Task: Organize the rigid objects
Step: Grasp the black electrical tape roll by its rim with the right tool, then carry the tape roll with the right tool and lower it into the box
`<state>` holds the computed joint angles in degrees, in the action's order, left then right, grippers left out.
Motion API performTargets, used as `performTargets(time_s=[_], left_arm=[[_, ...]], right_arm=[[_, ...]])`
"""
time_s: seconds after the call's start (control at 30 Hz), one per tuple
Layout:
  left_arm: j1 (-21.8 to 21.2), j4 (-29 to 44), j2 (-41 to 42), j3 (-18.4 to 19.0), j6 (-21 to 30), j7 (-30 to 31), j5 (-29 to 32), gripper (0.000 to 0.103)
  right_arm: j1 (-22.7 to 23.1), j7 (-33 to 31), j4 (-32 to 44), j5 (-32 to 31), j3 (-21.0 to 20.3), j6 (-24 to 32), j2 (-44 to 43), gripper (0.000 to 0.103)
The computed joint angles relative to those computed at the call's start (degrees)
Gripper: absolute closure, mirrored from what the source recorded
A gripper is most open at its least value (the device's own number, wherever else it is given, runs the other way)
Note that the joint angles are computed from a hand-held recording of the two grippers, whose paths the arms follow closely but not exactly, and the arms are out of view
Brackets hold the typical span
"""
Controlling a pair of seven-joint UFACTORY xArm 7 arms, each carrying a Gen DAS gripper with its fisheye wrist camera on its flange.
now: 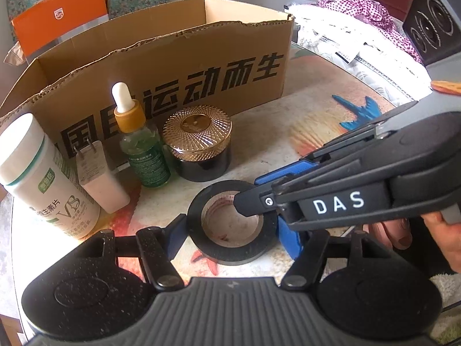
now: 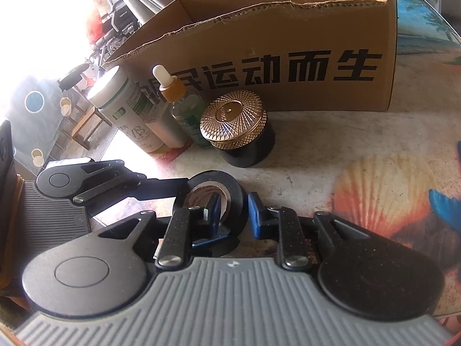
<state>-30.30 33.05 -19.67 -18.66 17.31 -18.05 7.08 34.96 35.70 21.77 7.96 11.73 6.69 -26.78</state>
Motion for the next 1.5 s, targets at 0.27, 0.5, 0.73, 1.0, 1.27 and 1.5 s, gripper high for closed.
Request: performTargets(time_s=[0.27, 0.5, 0.73, 1.0, 1.27, 1.5], left_arm=[[1.54, -0.56, -1.08, -1.99, -0.65, -2.95, 2.66, 0.035], [2.03, -0.82, -5.84, -2.55, -0.98, -4.38, 3.98, 0.035], [8.06, 2.58, -10.31, -5.97, -2.04, -6.77, 8.9, 0.035], [15.58, 12.73, -6.07, -7.92, -0.88, -6.58, 14.41, 0.035], [9.79, 29.6, 10.7, 1.63, 9.95, 5.46, 7.2, 0.035], [8.08, 45.0, 25.24, 6.98, 26.45, 15.88, -7.15, 0.035]], right_arm=[[-2.01, 1.84, -1.05, -2.2, 2.46, 0.53, -2.12, 0.086], [-5.07, 4.85, -0.64, -5.76, 5.89, 2.93, -7.57, 0.086], [-9.29, 4.05, 3.69, -11.1, 7.49, 4.37, -11.92, 0.086], [-9.74, -6.18, 13.49, -12.24, 1.36, 2.69, -6.34, 0.086], [-0.44, -27.35, 33.25, 3.9, -14.27, 12.27, 11.17, 0.085], [-3.47, -39.43, 51.61, 22.88, -19.22, 32.16, 28.44, 0.085]])
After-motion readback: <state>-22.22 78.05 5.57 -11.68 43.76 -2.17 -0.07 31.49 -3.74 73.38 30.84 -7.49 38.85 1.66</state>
